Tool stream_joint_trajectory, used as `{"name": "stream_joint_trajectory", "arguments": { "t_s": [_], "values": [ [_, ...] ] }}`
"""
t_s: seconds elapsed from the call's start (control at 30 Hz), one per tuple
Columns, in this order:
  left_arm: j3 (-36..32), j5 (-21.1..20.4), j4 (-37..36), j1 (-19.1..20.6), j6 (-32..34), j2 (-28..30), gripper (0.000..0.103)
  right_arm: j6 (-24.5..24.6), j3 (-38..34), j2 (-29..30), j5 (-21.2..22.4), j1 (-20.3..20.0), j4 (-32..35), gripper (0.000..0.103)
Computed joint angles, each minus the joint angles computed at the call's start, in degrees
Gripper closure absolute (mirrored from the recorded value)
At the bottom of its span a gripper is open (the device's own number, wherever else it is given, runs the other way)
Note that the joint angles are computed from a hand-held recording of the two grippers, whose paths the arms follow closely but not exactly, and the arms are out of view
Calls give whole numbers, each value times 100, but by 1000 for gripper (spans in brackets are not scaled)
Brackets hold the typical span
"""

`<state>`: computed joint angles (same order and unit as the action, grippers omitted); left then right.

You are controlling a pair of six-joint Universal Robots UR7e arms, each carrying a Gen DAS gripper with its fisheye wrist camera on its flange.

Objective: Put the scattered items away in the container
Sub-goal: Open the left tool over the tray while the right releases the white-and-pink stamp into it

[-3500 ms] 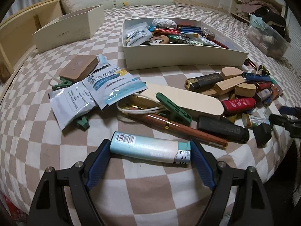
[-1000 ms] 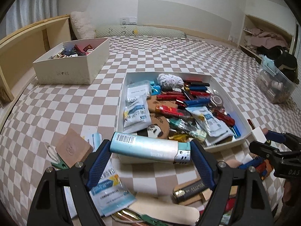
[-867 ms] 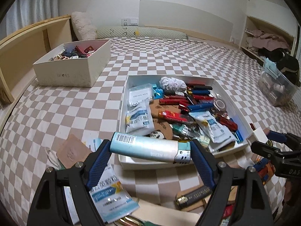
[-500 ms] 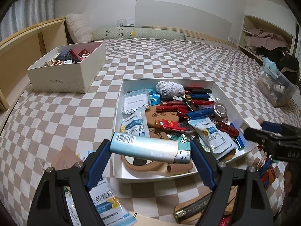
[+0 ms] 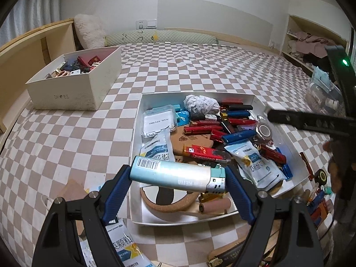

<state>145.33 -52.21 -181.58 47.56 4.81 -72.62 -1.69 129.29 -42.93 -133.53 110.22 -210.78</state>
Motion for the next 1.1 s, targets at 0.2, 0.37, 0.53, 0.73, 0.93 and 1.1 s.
{"name": "stream_joint_trajectory", "arguments": {
  "t_s": [0.2, 0.37, 0.53, 0.73, 0.93, 1.1],
  "values": [
    [-95, -12, -44, 82, 79, 134, 19, -31, -303, -27, 32, -175, 240, 16],
    [-171, -70, -50, 136, 116, 237, 19, 11, -474, -34, 57, -283, 386, 16],
    [-262, -169, -10, 197, 98, 303, 19, -37, -569, 59, -38, -333, 390, 14],
    [-387, -231, 5, 232, 154, 434, 19, -154, -512, 133, 33, -353, 209, 3],
    [-623, -380, 69, 297, 178, 660, 19, -74, -433, 77, 69, -378, 264, 3],
    [-894, -394, 103, 327, 243, 971, 19, -8, -283, -20, 158, -411, 208, 3]
  ]
}}
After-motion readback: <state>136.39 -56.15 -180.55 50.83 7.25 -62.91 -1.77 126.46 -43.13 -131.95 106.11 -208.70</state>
